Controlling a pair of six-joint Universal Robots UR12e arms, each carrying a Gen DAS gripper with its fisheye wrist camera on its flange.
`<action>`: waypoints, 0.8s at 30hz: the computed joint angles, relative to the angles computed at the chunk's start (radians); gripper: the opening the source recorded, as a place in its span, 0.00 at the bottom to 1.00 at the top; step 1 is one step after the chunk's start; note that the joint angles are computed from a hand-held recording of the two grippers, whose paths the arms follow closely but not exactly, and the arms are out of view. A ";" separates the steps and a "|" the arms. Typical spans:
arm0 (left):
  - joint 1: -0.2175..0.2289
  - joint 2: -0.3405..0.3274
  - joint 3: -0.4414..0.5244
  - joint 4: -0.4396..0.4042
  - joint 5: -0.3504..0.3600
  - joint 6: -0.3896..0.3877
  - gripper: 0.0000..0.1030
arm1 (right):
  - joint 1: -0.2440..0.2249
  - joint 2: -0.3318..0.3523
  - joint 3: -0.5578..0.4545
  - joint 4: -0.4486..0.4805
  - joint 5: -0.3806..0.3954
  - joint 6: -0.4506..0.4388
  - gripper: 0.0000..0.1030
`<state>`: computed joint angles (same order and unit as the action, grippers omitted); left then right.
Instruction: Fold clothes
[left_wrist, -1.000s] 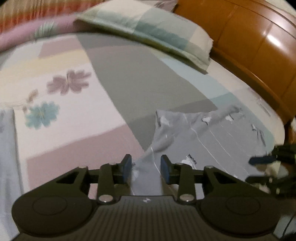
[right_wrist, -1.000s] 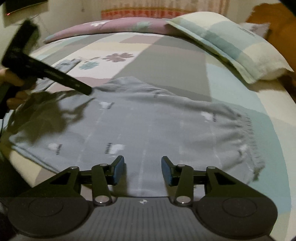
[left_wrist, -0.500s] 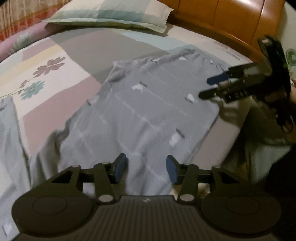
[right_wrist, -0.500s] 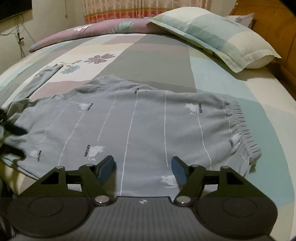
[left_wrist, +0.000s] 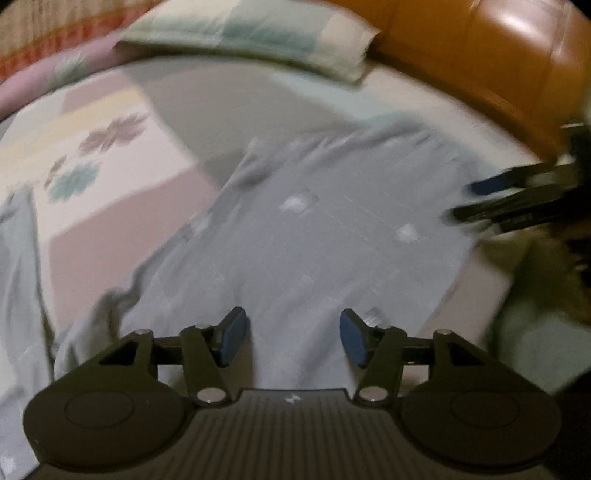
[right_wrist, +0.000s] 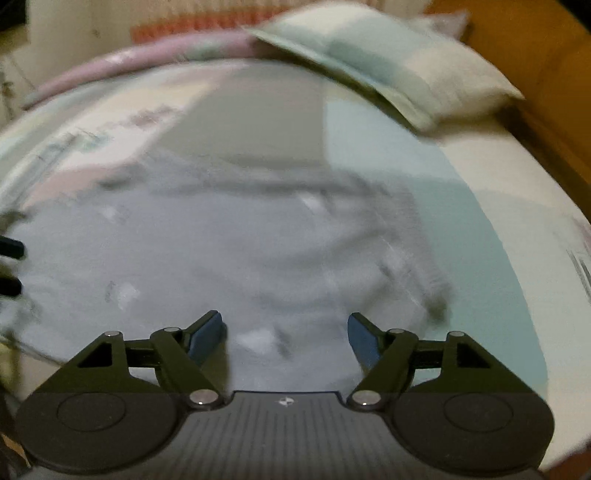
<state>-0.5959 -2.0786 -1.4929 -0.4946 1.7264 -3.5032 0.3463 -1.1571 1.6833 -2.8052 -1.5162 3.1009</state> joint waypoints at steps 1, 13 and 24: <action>0.003 0.005 -0.012 0.025 -0.009 0.000 0.56 | -0.008 -0.010 0.012 -0.008 0.016 0.004 0.79; 0.009 -0.004 0.014 -0.025 0.077 -0.015 0.58 | 0.002 0.005 -0.023 0.025 0.005 -0.008 0.79; -0.022 0.013 0.009 0.008 0.063 -0.057 0.72 | 0.054 0.012 -0.033 -0.007 0.074 -0.051 0.87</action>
<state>-0.6184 -2.0659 -1.4844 -0.4863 1.7895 -3.5603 0.4003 -1.1454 1.6501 -2.8125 -1.4426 3.0502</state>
